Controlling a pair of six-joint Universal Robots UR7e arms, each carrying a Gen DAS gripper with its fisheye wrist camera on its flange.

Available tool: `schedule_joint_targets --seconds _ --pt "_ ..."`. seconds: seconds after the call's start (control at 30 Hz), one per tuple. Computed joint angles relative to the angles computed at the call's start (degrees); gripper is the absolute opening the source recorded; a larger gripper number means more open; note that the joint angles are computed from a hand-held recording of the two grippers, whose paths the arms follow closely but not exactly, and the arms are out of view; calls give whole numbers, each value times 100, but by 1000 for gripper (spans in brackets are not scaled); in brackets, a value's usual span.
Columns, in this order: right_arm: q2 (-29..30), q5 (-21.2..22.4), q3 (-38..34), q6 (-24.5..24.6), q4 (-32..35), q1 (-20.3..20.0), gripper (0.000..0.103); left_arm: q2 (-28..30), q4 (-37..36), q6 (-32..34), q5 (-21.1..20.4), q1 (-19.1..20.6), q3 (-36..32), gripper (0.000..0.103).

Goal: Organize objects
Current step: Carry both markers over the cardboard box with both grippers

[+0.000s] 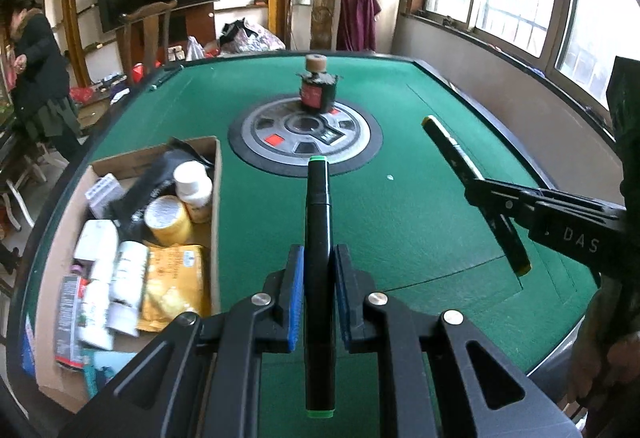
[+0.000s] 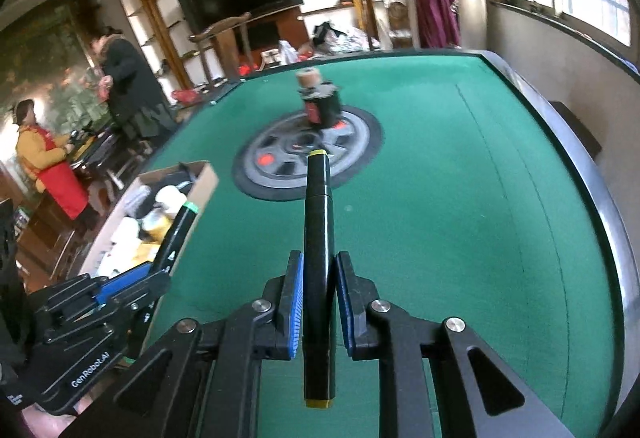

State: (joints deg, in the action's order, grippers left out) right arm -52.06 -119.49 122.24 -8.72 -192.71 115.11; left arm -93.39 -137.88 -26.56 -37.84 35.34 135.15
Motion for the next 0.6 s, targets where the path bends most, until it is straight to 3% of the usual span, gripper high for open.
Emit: schedule_joint_targets --seconds 0.6 --pt "517 497 -725 229 815 637 18 -1693 2336 -1452 974 -387 100 14"
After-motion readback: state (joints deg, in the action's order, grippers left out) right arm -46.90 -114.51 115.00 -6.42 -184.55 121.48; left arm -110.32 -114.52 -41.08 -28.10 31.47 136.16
